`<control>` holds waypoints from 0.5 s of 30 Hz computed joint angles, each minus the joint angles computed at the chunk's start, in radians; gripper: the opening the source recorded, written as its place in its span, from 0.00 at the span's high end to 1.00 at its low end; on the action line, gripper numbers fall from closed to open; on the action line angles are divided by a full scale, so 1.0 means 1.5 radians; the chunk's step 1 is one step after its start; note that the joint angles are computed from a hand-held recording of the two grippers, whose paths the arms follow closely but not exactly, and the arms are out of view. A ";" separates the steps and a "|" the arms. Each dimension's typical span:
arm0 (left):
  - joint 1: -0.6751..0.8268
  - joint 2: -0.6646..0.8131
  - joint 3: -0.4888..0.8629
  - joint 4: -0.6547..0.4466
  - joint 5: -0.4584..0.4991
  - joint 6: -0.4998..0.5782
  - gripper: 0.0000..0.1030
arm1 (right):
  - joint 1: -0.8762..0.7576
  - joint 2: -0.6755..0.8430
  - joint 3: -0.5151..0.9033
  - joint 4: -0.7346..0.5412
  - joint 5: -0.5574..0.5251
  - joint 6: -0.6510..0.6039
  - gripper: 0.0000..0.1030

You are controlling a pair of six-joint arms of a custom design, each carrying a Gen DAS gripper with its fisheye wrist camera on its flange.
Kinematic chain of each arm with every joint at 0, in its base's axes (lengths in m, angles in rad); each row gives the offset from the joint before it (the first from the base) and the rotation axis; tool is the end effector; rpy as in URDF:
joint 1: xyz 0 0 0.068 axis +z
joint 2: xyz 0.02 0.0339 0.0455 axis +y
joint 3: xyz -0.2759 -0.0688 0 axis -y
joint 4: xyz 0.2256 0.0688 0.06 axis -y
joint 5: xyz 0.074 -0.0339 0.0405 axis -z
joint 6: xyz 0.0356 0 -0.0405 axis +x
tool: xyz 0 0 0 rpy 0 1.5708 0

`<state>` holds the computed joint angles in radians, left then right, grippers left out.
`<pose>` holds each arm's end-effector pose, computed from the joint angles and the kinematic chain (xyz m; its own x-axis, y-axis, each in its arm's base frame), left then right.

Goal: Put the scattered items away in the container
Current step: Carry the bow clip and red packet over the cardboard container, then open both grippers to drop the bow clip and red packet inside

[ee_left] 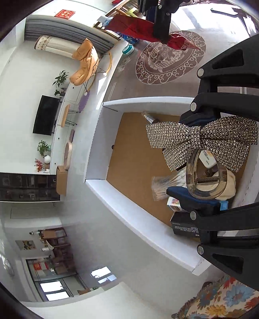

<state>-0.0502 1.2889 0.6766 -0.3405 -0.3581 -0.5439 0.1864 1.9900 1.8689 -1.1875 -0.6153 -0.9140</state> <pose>0.2249 0.0012 0.2105 -0.6159 -0.4543 -0.6436 -0.5546 0.8303 -0.0554 0.3796 0.0925 0.2983 -0.3432 -0.7228 -0.5998 -0.9338 0.3313 0.1351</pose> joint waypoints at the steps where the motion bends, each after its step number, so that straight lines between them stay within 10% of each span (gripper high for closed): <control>1: 0.019 0.003 -0.012 0.012 0.014 0.006 0.49 | 0.037 -0.006 -0.015 0.016 0.014 0.025 0.81; 15: 0.114 0.196 -0.082 0.170 0.095 0.019 0.37 | 0.227 0.165 -0.062 0.196 0.142 0.257 0.69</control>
<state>0.1205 1.5826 0.5535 -0.0854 -0.2151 -0.5154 0.5276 2.2373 1.7764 -0.8936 -0.4020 -0.5284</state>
